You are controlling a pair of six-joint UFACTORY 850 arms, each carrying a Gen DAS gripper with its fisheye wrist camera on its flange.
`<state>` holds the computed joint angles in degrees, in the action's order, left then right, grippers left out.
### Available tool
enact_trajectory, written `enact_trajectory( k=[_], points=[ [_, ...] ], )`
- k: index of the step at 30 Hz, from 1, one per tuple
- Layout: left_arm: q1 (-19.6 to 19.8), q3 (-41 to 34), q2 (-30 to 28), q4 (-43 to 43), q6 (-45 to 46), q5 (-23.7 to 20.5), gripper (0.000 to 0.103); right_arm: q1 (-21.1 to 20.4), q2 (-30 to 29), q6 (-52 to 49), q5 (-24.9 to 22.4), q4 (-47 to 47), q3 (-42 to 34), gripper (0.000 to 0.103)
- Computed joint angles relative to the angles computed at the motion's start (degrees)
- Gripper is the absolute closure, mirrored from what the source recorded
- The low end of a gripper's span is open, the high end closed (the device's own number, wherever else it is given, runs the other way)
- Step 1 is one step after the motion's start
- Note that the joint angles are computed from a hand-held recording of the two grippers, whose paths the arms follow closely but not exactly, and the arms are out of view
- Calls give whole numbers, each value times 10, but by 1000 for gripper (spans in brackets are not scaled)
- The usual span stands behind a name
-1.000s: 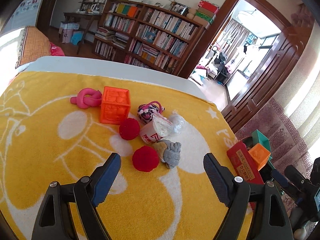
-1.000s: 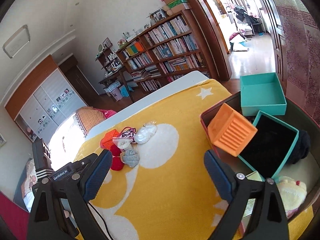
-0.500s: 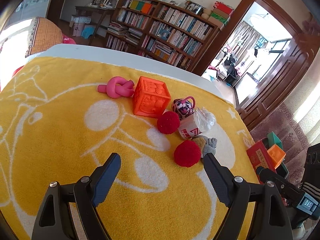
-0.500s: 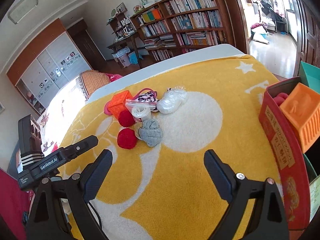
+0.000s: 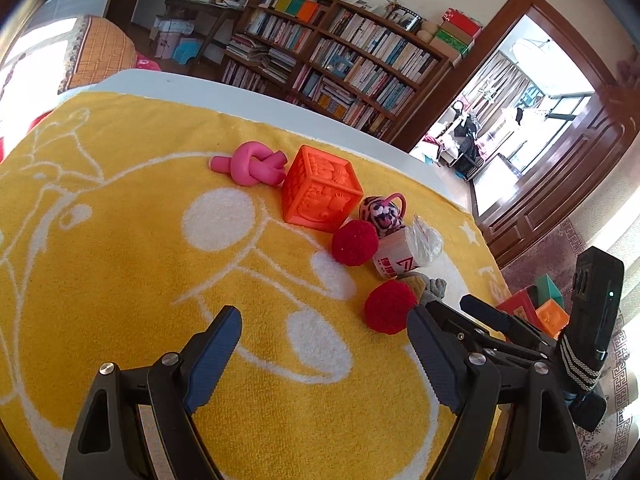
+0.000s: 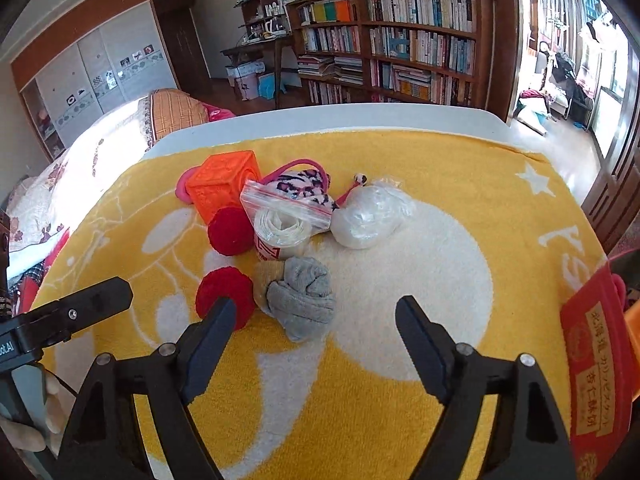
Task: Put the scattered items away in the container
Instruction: 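Grasp the gray knit sock with the right gripper while the left grasps a red pompom ball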
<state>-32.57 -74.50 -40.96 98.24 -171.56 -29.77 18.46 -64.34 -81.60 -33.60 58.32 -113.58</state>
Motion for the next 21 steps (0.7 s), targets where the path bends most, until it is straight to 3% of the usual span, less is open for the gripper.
enact_trajectory(
  k=[2, 5, 7, 9, 14, 17, 21],
  points=[
    [1, -5, -4, 4, 3, 8, 17, 6, -20, 44, 1, -42, -30, 26],
    [2, -10, -8, 19, 0, 17, 17, 5, -55, 98, -37, -71, -84, 31],
    [3, -8, -9, 49, -27, 22, 17, 0, -72, 113, -72, -73, -109, 43],
    [5, -5, -10, 88, -67, 26, 17, -3, -65, 89, -73, -53, -98, 53],
    [5, -10, -15, 98, -71, 22, 17, -17, -56, 82, -75, -26, -86, 54],
    [3, -29, -23, 53, -9, 16, 17, -26, -56, 89, -82, -10, -93, 60],
    [4, -76, -47, -64, 138, 23, 17, -35, -58, 104, -75, 7, -101, 60]
  ],
)
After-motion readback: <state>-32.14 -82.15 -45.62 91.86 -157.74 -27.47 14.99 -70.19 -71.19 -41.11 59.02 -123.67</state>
